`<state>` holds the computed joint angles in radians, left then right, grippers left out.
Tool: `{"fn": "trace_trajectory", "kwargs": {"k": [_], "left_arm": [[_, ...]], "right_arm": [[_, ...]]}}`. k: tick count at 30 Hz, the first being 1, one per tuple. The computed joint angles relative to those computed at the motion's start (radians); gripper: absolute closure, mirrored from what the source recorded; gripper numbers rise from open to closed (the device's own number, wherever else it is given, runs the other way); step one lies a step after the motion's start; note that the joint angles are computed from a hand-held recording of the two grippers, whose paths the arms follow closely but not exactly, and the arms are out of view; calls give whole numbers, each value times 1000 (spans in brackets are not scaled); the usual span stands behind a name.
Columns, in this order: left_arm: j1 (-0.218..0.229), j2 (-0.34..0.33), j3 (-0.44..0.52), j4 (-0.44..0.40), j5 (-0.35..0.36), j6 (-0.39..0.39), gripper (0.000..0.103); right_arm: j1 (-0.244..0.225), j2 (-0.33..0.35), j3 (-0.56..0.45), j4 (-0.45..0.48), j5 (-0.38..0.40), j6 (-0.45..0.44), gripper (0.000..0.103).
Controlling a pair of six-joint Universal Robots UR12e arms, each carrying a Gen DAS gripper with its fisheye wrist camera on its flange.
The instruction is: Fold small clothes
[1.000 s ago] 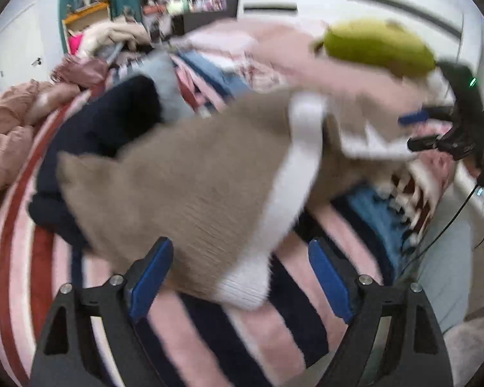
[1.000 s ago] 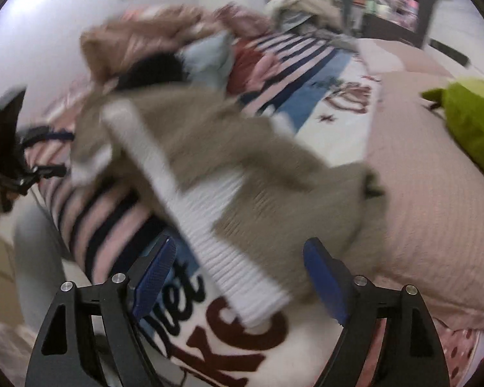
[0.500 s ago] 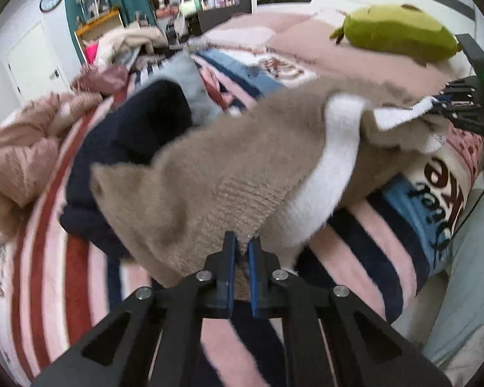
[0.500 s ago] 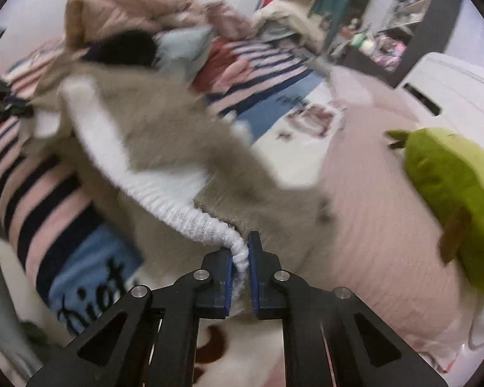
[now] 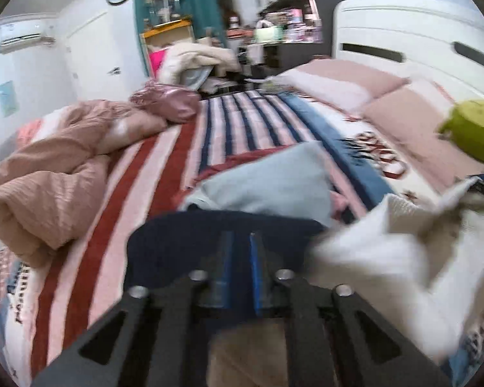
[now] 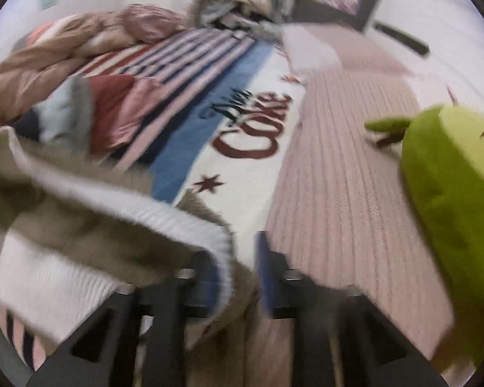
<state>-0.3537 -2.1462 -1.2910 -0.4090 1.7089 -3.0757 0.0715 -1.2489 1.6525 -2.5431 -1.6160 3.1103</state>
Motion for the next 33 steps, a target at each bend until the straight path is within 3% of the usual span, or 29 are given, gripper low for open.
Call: {"fn": "trace_trajectory", "kwargs": {"k": [1, 3, 5, 6, 7, 10, 12, 14, 17, 19, 21, 23, 24, 26, 27, 28, 29, 33], "left_arm": [[7, 2, -3, -1, -24, -24, 67], [24, 26, -43, 48, -122, -60, 59], [30, 57, -89, 66, -191, -8, 46], [30, 70, -102, 52, -222, 23, 34], [30, 88, -125, 31, -271, 67, 30], [12, 124, -174, -24, -309, 147, 29], [-8, 146, -216, -30, -306, 186, 28], [-18, 158, -238, -73, -345, 213, 28], [-31, 154, -248, -132, -369, 224, 28], [-45, 139, -239, -161, -335, 227, 28], [-56, 128, -231, -175, -308, 192, 28], [-54, 114, -222, -166, -323, 152, 28], [-54, 107, -215, -155, -323, 130, 31], [-51, 98, -200, -142, -323, 85, 67], [-49, 96, -190, -156, -327, 75, 101], [-47, 93, -178, -169, -329, 68, 102], [-45, 93, -172, -163, -328, 74, 102], [-37, 88, -145, -66, -311, 24, 102]], "right_arm": [[-7, 4, -1, -9, 17, 12, 56], [-15, -11, 22, -48, 48, 21, 54], [-24, -45, 63, -87, 115, 11, 46], [-27, -62, 83, -98, 146, -8, 39], [-25, -87, 111, -111, 172, -29, 33], [-9, -134, 164, -126, 180, -77, 26], [10, -162, 204, -156, 156, -95, 25], [19, -182, 236, -170, 172, -108, 25], [40, -189, 268, -185, 161, -191, 25], [64, -173, 261, -139, 106, -231, 26], [77, -151, 245, -94, 65, -211, 26], [68, -126, 232, -72, 89, -155, 26], [58, -119, 230, -75, 122, -132, 27], [31, -104, 227, -104, 204, -64, 45], [24, -99, 226, -120, 227, -37, 70], [14, -95, 223, -130, 258, -13, 87], [4, -90, 217, -136, 294, 11, 93], [-13, -79, 200, -212, 336, 68, 97]]}}
